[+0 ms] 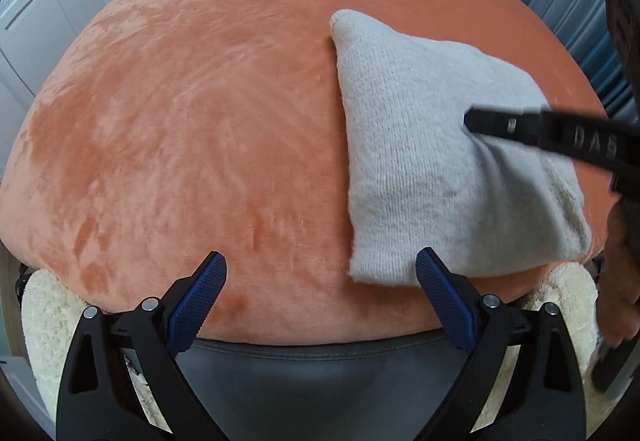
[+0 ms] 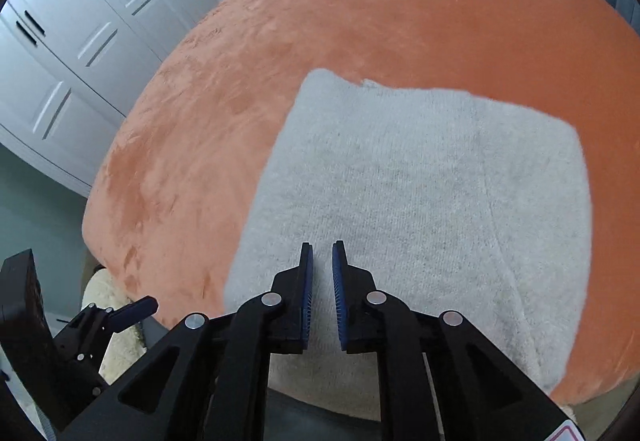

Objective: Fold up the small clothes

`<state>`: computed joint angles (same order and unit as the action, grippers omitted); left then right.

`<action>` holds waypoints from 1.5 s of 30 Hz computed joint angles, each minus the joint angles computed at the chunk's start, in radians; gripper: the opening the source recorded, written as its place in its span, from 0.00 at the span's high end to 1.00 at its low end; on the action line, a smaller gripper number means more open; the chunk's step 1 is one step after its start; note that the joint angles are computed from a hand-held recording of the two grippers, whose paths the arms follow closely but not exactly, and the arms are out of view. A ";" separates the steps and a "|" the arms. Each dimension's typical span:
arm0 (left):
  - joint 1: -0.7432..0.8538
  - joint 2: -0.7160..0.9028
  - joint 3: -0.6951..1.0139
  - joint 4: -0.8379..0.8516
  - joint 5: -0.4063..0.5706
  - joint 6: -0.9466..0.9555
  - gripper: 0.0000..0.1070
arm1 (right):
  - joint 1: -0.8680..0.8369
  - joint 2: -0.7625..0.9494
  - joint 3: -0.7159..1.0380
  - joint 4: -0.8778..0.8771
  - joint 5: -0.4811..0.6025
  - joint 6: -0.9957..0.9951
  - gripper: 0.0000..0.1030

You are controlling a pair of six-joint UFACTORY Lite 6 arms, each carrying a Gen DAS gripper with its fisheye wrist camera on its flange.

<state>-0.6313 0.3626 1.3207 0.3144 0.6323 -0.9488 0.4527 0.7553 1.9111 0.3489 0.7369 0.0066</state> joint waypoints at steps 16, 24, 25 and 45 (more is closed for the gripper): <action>-0.070 0.431 0.622 -0.051 0.140 0.153 0.11 | -0.349 0.050 0.002 0.052 -0.050 -0.016 0.91; -0.063 0.564 0.825 -0.056 0.241 0.177 0.11 | -0.327 0.122 0.054 -0.100 -0.090 0.032 0.91; -0.064 0.576 0.841 -0.055 0.249 0.181 0.11 | -0.317 0.149 0.064 -0.140 -0.089 0.048 0.91; -0.076 0.404 0.569 -0.008 0.140 0.112 0.10 | -0.302 -0.496 -0.703 0.078 -0.266 -0.097 0.81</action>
